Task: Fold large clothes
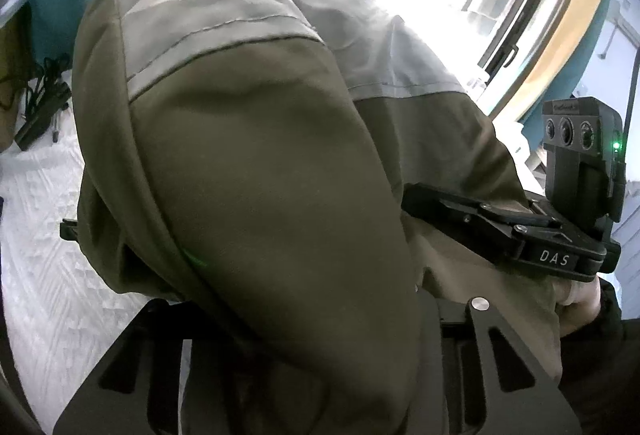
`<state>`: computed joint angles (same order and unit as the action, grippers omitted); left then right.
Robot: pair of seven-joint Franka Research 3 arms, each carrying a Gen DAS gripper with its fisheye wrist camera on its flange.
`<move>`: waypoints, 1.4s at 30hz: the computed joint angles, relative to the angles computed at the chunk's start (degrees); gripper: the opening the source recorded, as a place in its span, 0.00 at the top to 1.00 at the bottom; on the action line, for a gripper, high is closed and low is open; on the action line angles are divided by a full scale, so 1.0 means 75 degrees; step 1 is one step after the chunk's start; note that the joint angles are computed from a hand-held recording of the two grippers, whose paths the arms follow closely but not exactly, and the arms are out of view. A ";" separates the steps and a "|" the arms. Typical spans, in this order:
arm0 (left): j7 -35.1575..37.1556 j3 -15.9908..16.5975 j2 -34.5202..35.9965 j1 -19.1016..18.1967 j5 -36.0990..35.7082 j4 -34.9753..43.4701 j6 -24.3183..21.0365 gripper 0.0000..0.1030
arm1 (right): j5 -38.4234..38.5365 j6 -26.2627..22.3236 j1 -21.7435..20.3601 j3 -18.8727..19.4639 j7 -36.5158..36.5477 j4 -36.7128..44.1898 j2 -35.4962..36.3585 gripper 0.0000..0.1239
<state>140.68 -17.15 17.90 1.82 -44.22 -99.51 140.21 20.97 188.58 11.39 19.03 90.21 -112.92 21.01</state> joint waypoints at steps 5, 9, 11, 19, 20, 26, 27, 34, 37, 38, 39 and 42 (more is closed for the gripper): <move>0.0465 0.0009 -0.0365 0.0116 -0.0399 -0.0368 -0.0025 0.63 | -0.0054 0.0511 0.0010 0.0017 0.0267 -0.0702 -0.0455 0.71; 0.0587 0.0015 -0.0580 -0.0077 -0.0708 -0.0544 0.0150 0.65 | -0.0211 0.0737 0.0302 -0.0264 0.0622 -0.0910 -0.0651 0.72; 0.0737 0.0045 -0.0702 -0.0129 -0.0917 -0.0647 0.0188 0.66 | -0.0461 0.0970 0.0121 -0.0124 0.0894 -0.1273 -0.0873 0.73; 0.1741 0.0339 -0.1440 -0.0367 -0.1825 -0.1310 0.0256 0.70 | 0.0380 0.1372 0.1861 -0.1617 0.0399 -0.1706 -0.1413 0.74; 0.1850 0.0394 -0.1493 -0.0408 -0.1922 -0.1373 0.0258 0.71 | 0.0563 0.1427 0.2006 -0.1704 0.0254 -0.1733 -0.1455 0.74; 0.2388 0.0637 -0.1973 -0.0689 -0.2446 -0.1756 0.0311 0.73 | 0.1446 0.1897 0.2391 -0.1771 -0.0511 -0.2004 -0.1752 0.76; 0.2460 0.0683 -0.2038 -0.0733 -0.2515 -0.1806 0.0322 0.73 | 0.1590 0.1953 0.2421 -0.1750 -0.0642 -0.2044 -0.1802 0.76; 0.2769 0.0908 -0.2415 -0.1050 -0.2906 -0.2053 0.0460 0.74 | 0.2441 0.2378 0.2543 -0.1512 -0.1435 -0.2240 -0.2113 0.76; 0.2927 0.1003 -0.2654 -0.1134 -0.3073 -0.2239 0.0485 0.74 | 0.2646 0.2560 0.2582 -0.1393 -0.1670 -0.2306 -0.2204 0.76; 0.2985 0.1044 -0.2716 -0.1158 -0.3139 -0.2285 0.0483 0.74 | 0.2706 0.2611 0.2596 -0.1358 -0.1746 -0.2321 -0.2225 0.76; 0.3058 0.1087 -0.2814 -0.1178 -0.3214 -0.2371 0.0481 0.74 | 0.2745 0.2665 0.2607 -0.1323 -0.1801 -0.2348 -0.2251 0.76; 0.3260 0.1223 -0.2939 -0.1207 -0.3394 -0.2464 0.0447 0.74 | 0.2942 0.2816 0.2679 -0.1224 -0.2038 -0.2374 -0.2318 0.76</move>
